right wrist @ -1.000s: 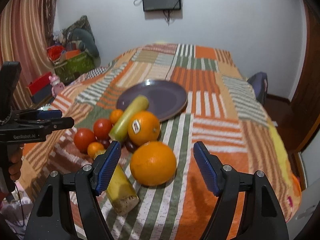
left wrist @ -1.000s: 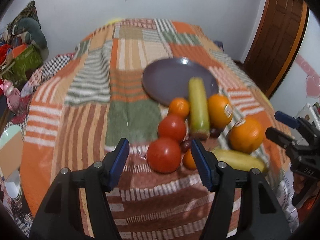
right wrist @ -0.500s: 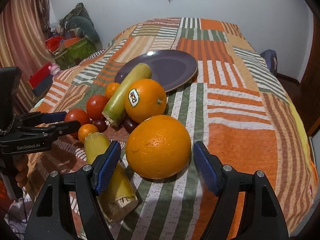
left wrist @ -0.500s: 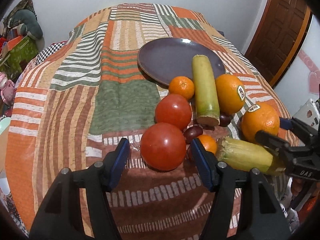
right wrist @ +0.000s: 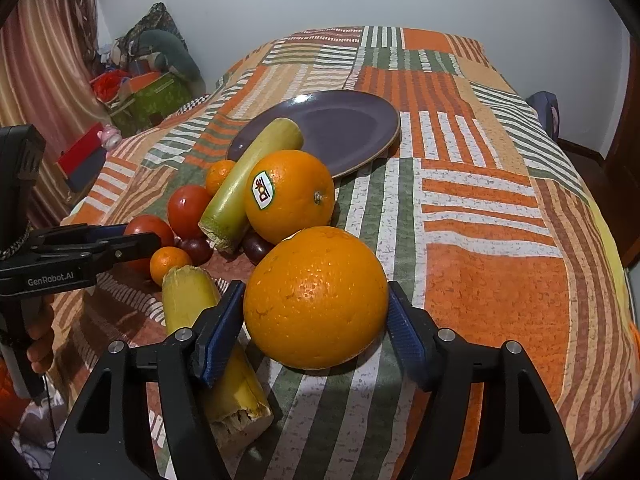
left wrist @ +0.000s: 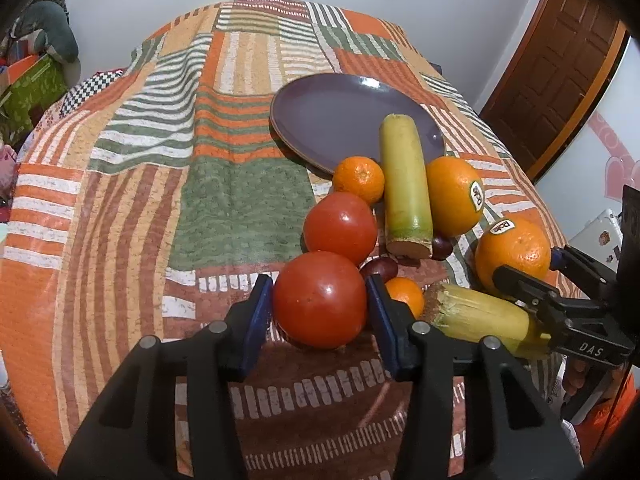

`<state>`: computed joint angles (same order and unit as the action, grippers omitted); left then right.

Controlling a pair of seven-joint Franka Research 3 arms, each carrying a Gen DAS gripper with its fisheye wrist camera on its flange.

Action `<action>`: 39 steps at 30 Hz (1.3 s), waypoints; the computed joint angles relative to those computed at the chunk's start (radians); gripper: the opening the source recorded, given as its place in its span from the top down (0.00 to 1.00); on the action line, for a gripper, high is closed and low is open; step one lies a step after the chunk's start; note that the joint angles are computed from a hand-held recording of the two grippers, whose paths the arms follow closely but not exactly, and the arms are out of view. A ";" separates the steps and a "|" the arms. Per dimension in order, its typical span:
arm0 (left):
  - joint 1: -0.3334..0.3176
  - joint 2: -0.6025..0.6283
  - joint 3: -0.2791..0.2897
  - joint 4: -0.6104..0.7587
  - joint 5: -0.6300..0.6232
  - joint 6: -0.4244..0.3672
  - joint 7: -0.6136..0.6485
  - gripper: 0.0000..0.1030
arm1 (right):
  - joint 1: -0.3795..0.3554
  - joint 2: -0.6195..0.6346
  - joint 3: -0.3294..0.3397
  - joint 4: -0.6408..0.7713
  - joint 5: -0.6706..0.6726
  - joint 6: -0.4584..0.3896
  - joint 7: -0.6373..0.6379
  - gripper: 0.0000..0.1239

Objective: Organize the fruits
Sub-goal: 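Grasp a red tomato with the left tool while the right tool grasps a large orange, then lower the tomato and orange onto the purple plate and open both tools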

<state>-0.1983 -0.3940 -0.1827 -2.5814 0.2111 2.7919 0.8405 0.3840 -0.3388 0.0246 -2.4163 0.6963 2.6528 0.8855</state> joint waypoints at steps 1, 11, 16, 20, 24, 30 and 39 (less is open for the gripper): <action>0.005 -0.012 -0.005 -0.003 0.008 -0.003 -0.005 0.54 | 0.001 -0.002 -0.002 0.000 0.005 -0.003 0.000 0.47; 0.067 -0.089 -0.027 0.047 0.104 -0.022 -0.023 0.54 | 0.022 -0.014 -0.021 0.036 0.069 0.053 -0.052 0.47; 0.102 -0.068 -0.030 0.116 0.157 -0.024 -0.026 0.54 | 0.034 0.015 -0.029 0.094 0.111 0.093 -0.105 0.47; 0.122 -0.034 -0.036 0.166 0.188 -0.019 -0.037 0.54 | 0.044 0.049 -0.029 0.148 0.148 0.128 -0.147 0.47; 0.127 0.009 -0.030 0.213 0.202 -0.015 -0.036 0.54 | 0.047 0.086 -0.024 0.198 0.180 0.153 -0.182 0.47; 0.113 0.125 -0.003 0.307 0.177 0.013 0.000 0.54 | 0.036 0.165 0.003 0.284 0.195 0.174 -0.202 0.47; 0.115 0.301 0.012 0.442 0.169 0.008 0.032 0.54 | -0.008 0.298 0.049 0.398 0.124 0.133 -0.137 0.47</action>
<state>-0.0835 -0.0933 -0.1705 -2.1398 0.3802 2.8004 0.8729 0.3764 -0.0410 0.0737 -2.0180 0.8204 2.7858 0.7487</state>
